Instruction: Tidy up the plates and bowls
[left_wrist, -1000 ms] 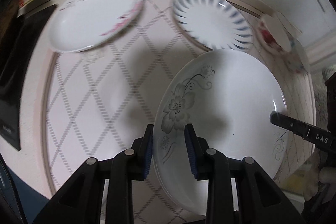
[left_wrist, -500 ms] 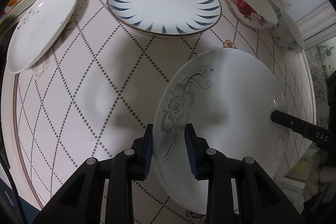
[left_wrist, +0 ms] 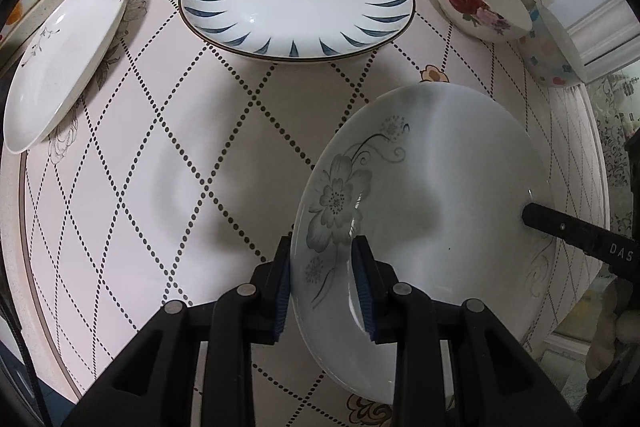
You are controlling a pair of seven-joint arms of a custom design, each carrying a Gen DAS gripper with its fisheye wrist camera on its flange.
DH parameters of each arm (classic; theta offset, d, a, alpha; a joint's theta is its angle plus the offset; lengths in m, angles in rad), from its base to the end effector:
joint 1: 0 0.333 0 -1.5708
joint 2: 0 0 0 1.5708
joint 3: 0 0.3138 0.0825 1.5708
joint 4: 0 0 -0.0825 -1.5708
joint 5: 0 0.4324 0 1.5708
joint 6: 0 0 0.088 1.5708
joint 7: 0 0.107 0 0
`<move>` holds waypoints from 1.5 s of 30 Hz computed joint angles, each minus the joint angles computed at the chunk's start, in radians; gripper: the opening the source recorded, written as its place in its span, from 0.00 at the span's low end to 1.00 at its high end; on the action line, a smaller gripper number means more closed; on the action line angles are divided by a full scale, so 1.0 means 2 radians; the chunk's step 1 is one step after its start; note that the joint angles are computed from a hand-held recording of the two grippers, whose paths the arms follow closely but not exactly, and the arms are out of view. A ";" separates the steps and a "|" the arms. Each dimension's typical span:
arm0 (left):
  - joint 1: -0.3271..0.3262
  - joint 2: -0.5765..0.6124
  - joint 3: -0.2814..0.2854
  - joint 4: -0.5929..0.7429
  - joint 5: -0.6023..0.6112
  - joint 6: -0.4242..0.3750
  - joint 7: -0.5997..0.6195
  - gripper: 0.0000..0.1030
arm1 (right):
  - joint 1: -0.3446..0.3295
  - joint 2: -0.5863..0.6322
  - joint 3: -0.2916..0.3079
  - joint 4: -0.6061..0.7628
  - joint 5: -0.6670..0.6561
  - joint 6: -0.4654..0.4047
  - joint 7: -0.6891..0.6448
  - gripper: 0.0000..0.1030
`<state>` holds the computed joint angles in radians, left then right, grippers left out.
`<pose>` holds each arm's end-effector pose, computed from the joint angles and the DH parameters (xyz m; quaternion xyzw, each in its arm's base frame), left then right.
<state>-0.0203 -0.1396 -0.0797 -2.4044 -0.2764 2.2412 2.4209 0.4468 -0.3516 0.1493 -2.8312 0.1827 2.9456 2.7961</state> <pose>0.5060 -0.0584 0.3336 0.3858 -0.9169 0.0885 0.0509 0.3620 0.2250 0.3081 -0.3672 0.9011 0.0406 0.2270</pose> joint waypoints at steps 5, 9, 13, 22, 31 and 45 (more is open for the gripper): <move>-0.001 0.000 -0.002 0.000 0.002 0.000 -0.005 0.26 | 0.016 0.005 -0.021 0.004 0.011 -0.001 -0.016 0.14; -0.006 0.001 -0.006 0.001 0.004 -0.003 -0.014 0.26 | 0.037 0.011 -0.045 0.008 0.048 -0.004 -0.050 0.16; 0.000 -0.024 0.010 0.014 -0.022 0.000 0.006 0.26 | 0.065 -0.005 -0.081 0.015 0.106 -0.043 -0.105 0.17; 0.051 0.083 0.033 0.184 -0.067 0.028 -0.040 0.63 | -0.010 -0.009 -0.035 0.119 0.036 -0.065 -0.101 0.55; 0.093 0.316 0.014 0.430 0.034 0.014 -0.141 0.63 | -0.015 0.342 -0.041 0.486 0.168 -0.045 -0.285 0.55; 0.098 0.478 -0.016 0.627 0.098 -0.055 -0.147 0.27 | -0.051 0.620 -0.023 0.838 0.048 -0.231 -0.221 0.10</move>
